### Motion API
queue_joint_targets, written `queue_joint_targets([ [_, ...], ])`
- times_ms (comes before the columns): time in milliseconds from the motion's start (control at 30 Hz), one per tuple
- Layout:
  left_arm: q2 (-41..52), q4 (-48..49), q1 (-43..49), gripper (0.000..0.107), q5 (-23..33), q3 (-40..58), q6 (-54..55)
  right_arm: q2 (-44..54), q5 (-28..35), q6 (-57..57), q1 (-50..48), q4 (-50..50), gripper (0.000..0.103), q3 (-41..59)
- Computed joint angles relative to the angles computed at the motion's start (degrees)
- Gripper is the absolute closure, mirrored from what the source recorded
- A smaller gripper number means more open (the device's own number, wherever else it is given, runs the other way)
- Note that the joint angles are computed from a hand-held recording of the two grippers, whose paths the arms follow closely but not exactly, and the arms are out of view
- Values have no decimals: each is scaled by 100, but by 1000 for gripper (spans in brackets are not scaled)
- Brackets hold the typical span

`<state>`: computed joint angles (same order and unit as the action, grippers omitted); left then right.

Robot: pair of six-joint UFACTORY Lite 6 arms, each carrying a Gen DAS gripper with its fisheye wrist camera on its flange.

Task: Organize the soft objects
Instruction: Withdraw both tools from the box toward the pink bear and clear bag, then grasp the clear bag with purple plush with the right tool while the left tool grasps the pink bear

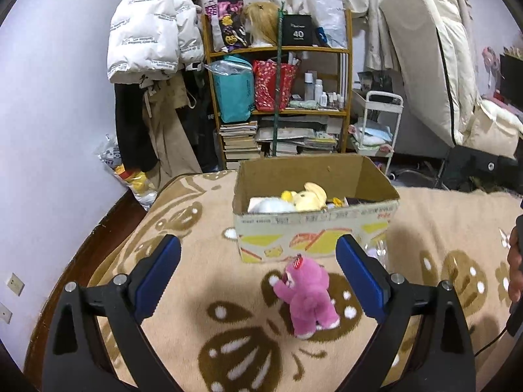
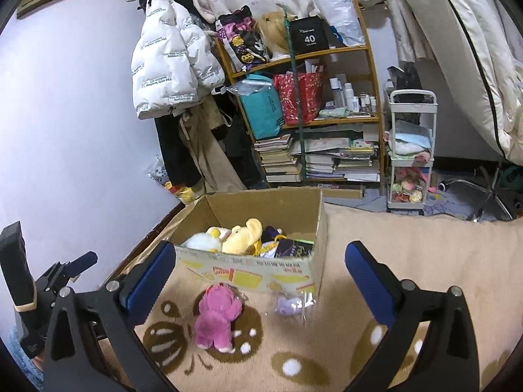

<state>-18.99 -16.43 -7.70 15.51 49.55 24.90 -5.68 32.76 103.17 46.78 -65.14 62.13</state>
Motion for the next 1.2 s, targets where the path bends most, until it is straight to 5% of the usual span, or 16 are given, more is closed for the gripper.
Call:
queue_joint_targets([
  [400, -227, 809, -82, 12, -121, -444, -888, 221, 379, -66, 289, 284, 0, -5],
  [667, 699, -312, 80, 12, -216, -106, 188, 882, 205, -703, 0, 715, 0, 303],
  [800, 1218, 160, 22, 12, -325, 206, -368, 1194, -44, -904, -203, 879, 0, 435],
  [1200, 2638, -457, -68, 12, -279, 1072, 97, 2407, -865, -1798, -939, 1669, 0, 1167],
])
